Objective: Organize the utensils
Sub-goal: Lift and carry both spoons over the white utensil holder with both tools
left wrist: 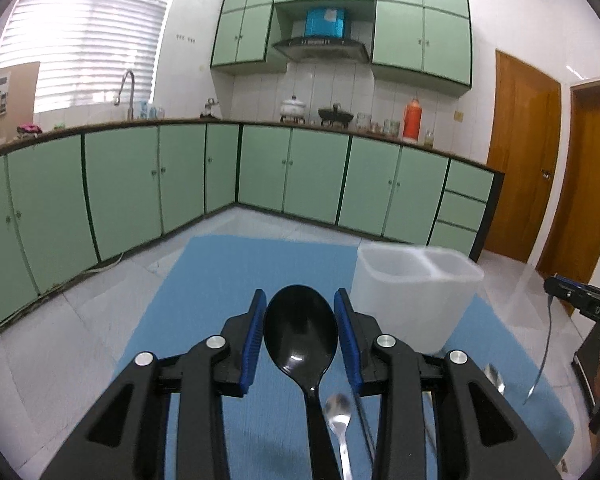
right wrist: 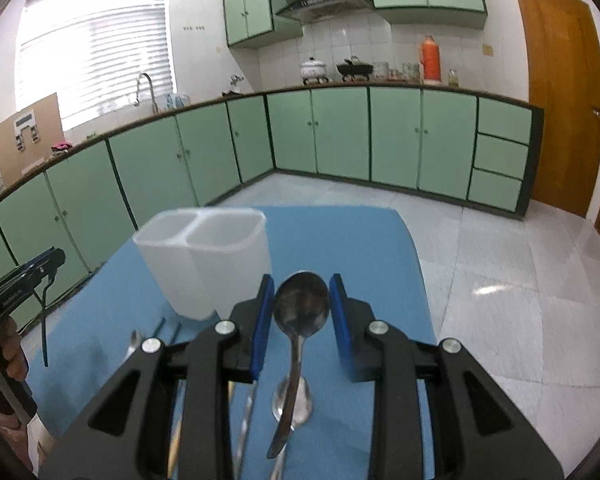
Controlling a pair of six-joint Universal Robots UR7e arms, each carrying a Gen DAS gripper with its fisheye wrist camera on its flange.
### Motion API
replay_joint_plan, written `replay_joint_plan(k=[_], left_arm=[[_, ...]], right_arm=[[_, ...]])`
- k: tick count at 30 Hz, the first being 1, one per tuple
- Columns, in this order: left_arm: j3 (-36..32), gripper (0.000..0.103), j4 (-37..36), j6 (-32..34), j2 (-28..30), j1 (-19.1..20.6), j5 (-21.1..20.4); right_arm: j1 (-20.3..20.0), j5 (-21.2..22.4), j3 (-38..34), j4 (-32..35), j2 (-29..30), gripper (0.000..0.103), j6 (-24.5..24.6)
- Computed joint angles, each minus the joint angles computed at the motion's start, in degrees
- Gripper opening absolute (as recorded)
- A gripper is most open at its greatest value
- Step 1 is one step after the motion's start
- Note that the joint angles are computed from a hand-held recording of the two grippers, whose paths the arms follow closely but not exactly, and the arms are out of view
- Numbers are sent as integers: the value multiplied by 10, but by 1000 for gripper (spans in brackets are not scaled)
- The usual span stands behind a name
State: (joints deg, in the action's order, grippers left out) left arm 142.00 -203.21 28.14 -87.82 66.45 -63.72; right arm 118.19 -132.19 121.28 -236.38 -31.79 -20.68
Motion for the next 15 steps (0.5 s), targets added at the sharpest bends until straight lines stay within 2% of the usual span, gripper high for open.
replay_joint_plan(k=[8, 15], left_arm=[[-59, 35, -21, 13, 35, -37, -46], [-147, 35, -89, 56, 148, -46, -87]], right_arm=[[19, 49, -73, 24, -15, 27, -58], [17, 68, -193, 15, 19, 27, -144]])
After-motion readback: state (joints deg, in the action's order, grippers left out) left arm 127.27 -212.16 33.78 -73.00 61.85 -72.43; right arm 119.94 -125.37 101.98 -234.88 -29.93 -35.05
